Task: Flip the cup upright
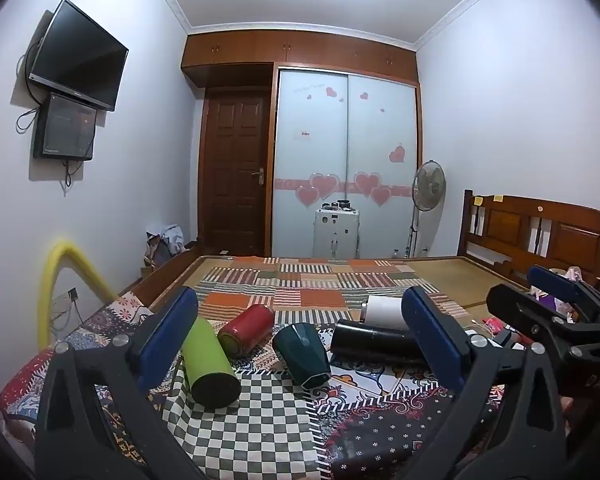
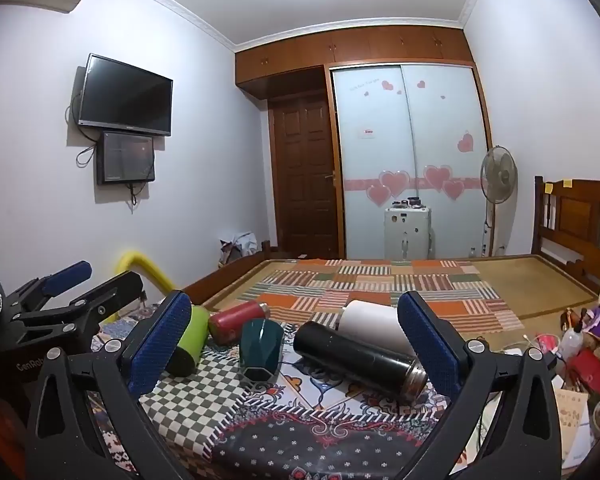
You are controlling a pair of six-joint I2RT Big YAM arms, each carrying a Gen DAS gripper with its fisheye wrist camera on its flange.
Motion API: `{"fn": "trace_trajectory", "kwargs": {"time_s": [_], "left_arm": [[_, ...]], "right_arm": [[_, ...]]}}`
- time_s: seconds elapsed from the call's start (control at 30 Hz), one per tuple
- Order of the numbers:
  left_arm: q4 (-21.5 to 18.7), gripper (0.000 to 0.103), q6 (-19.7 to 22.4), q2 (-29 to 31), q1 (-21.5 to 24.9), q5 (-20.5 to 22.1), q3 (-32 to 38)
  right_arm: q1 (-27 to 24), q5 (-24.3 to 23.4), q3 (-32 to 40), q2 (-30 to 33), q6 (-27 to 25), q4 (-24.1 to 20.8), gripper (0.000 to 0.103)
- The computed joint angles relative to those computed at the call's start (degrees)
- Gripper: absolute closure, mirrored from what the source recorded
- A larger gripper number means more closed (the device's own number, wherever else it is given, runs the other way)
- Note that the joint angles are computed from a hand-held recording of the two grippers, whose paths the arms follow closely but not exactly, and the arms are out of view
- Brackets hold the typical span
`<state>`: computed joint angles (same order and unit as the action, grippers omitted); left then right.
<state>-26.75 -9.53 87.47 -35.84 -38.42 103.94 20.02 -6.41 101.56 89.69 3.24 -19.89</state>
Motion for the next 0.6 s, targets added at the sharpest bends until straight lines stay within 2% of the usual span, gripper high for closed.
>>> {"fn": "trace_trajectory", "kwargs": {"time_s": [0.17, 0.27, 0.3, 0.6], "left_arm": [[-0.8, 0.0, -0.5, -0.1, 0.7, 1.5, 0.6], [-0.6, 0.0, -0.4, 0.0, 1.0, 1.5, 0.5], [0.7, 0.0, 0.2, -0.4, 0.4, 0.9, -0.5], [-0.4, 0.0, 1.2, 0.2, -0.2, 0.8, 0.7]], "right_arm": [[0.0, 0.0, 0.0, -0.1, 0.0, 0.0, 0.0], [0.1, 0.2, 0.0, -0.2, 0.0, -0.2, 0.0], [0.0, -0.1, 0.0, 0.0, 0.1, -0.1, 0.0], [-0.1, 0.0, 0.2, 0.0, 0.0, -0.3, 0.0]]}}
